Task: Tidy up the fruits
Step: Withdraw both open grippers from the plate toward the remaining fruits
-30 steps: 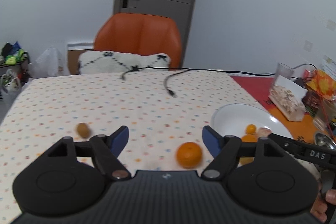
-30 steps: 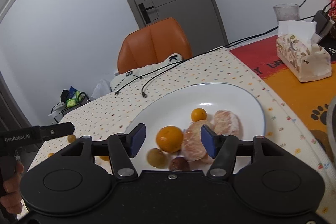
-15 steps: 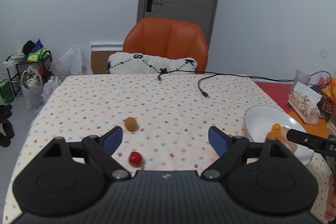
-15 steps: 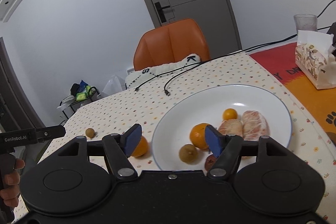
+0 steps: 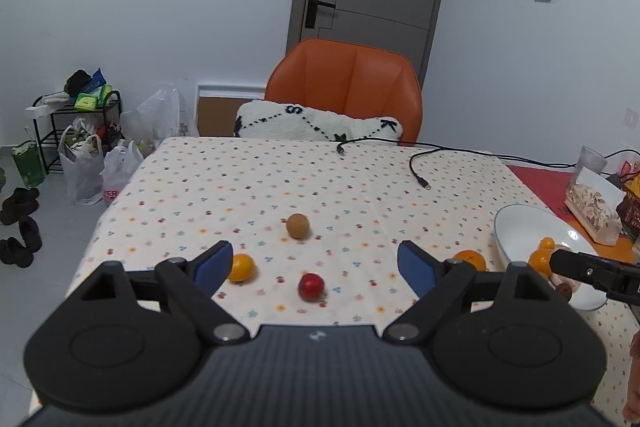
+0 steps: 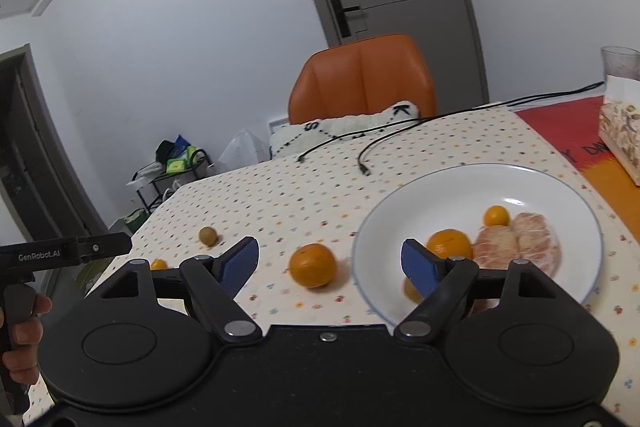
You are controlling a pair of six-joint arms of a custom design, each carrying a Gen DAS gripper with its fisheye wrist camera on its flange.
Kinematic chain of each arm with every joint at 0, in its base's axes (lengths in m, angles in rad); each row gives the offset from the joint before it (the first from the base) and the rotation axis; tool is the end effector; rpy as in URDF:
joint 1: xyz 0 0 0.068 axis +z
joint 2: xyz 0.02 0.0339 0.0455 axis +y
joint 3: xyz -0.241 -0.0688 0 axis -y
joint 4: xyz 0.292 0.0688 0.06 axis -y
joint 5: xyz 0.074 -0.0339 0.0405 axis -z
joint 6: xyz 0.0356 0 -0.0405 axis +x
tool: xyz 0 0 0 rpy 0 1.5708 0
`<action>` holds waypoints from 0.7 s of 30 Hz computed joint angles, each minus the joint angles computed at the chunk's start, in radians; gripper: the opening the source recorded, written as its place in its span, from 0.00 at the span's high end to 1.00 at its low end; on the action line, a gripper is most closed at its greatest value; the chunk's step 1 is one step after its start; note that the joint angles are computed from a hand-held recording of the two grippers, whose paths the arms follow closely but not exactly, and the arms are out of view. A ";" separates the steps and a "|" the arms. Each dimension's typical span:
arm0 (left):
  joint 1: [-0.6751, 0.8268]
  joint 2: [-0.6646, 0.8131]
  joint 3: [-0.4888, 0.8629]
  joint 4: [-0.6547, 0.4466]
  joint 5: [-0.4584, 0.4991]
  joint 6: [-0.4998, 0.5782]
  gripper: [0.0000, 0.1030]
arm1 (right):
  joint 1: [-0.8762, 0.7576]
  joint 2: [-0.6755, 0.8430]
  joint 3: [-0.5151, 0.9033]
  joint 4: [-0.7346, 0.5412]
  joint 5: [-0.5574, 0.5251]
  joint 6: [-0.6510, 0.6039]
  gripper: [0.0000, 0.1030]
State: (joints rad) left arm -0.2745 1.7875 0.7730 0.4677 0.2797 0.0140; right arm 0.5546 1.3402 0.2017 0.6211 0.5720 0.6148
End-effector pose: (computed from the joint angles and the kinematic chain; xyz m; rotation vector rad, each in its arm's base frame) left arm 0.3529 -0.1096 0.0763 0.4707 2.0738 -0.4506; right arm 0.2074 0.1058 0.0567 0.3968 1.9631 0.1495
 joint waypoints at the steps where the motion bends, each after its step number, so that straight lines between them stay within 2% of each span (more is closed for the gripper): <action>1: 0.005 0.002 -0.002 0.003 0.005 -0.001 0.15 | 0.008 0.014 0.011 0.001 0.002 -0.002 0.25; 9: 0.036 0.031 -0.008 0.022 0.032 -0.007 0.18 | 0.047 0.115 0.091 -0.020 0.013 0.005 0.30; 16: 0.045 0.072 0.014 0.020 0.054 -0.008 0.31 | 0.050 0.196 0.158 -0.042 -0.004 0.005 0.35; 21: 0.042 0.107 0.037 0.023 0.056 -0.012 0.36 | 0.051 0.251 0.204 -0.056 -0.003 0.004 0.35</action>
